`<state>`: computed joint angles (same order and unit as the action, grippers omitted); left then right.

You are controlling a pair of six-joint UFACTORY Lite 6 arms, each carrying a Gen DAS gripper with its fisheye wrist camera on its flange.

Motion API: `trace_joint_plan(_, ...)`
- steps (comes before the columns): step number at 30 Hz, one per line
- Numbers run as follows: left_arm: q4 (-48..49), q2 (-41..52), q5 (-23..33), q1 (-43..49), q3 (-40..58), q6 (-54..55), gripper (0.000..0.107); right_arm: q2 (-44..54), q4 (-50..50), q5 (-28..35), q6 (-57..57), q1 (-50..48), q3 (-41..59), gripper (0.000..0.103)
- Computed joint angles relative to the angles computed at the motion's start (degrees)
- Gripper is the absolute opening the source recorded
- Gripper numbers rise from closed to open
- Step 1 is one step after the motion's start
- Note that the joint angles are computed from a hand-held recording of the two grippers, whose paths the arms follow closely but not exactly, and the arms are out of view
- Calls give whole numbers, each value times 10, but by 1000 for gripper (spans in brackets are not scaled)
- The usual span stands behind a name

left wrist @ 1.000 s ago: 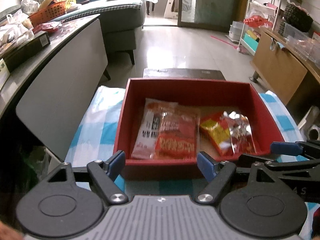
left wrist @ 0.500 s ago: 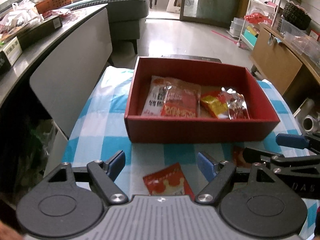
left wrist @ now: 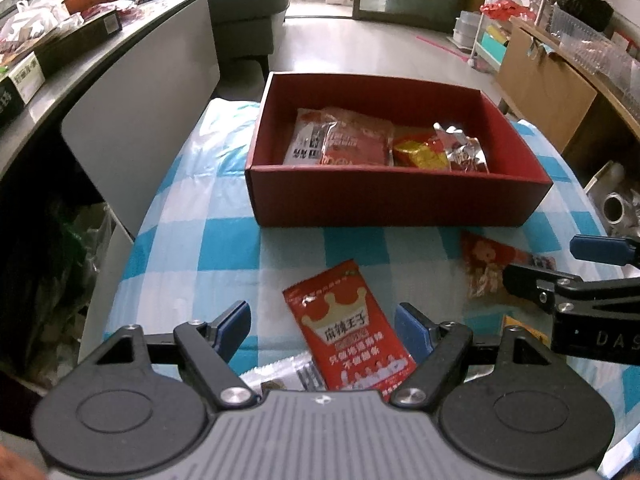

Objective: Organize snacks
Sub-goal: 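Move the left tool to the Kaprons wafer while the right tool approaches the red spicy-strip bag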

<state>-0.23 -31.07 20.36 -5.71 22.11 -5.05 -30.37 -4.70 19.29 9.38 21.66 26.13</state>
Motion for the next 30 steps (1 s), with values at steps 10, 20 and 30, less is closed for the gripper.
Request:
trace_joint_plan(10, -53, -4, 20, 36, -20, 64, 73, -48, 28, 39, -23, 0, -31, 88)
trace_joint_plan(20, -188, -7, 67, 124, -32, 223, 73, -81, 121, 67, -121, -34, -56, 91)
trace_joint_plan(30, -126, -51, 110, 99, -37, 381, 73, -89, 253, 96, -273, -79, -60, 91)
